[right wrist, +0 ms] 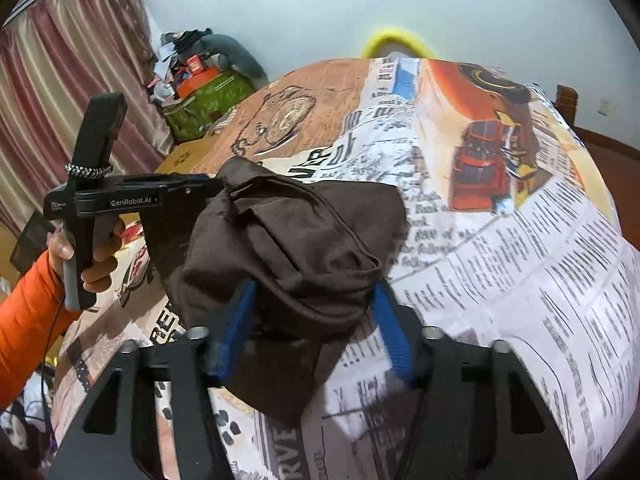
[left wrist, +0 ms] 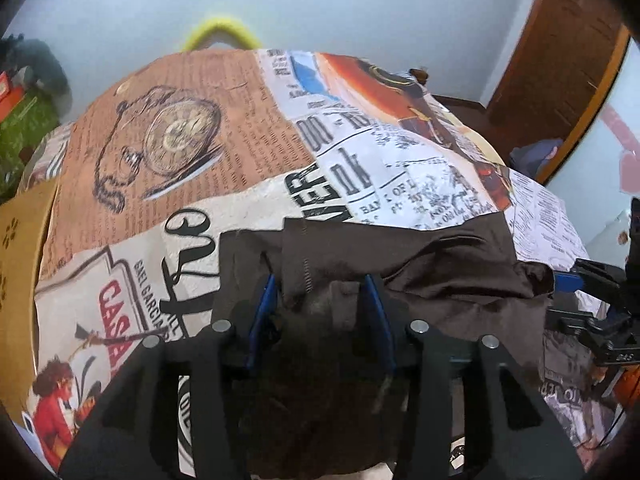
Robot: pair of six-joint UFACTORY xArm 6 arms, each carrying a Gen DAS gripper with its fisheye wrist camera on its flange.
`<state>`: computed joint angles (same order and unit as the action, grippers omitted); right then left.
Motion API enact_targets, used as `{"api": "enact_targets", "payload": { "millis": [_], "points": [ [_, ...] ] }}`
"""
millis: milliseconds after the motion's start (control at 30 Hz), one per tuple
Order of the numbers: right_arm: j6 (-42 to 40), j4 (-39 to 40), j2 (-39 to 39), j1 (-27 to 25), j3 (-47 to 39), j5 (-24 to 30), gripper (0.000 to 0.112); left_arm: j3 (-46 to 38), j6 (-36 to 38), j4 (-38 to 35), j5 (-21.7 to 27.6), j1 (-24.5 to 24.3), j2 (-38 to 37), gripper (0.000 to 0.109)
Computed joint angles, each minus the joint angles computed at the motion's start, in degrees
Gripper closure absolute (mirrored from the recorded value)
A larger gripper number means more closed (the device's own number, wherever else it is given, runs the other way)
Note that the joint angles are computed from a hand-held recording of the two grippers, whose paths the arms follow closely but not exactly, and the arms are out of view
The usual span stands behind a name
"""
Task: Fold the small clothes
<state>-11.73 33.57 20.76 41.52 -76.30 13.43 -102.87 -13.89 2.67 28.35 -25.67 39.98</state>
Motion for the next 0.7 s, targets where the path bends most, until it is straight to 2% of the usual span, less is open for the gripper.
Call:
{"api": "enact_targets", "payload": {
  "millis": [67, 100, 167, 200, 300, 467, 700],
  "points": [
    [-0.4, -0.4, 0.6, 0.3, -0.6, 0.6, 0.085, -2.1, -0.2, 1.7, 1.8, -0.3, 1.3, 0.062],
    [-0.8, 0.0, 0.8, 0.4, -0.9, 1.0, 0.089, -2.9, -0.7, 2.6, 2.6, -0.4, 1.9, 0.063],
    [-1.2, 0.6, 1.0, 0.6, -0.8, 0.3, 0.099, -5.1, -2.2, 4.5, 5.4, -0.6, 3.3, 0.080],
    [-2.5, 2.1, 0.8, 0.7, -0.7, 0.0, 0.099, -5.8, -3.2, 5.5, 6.7, -0.7, 3.6, 0.094],
    [-5.4, 5.6, -0.1, 0.9, -0.5, -0.6, 0.102, -2.8, -3.8, 4.9, 5.1, -0.3, 1.6, 0.099],
    [-5.9, 3.6, -1.7, 1.1, -0.8, -1.9, 0.102, 8.3, -6.4, 5.5, -1.1, 0.0, -7.5, 0.100],
    [-5.1, 0.7, -1.0, 0.5, -4.7, -2.9, 0.103, 16.5, -5.8, 0.7, -3.8, 0.5, -15.3, 0.100]
  ]
}}
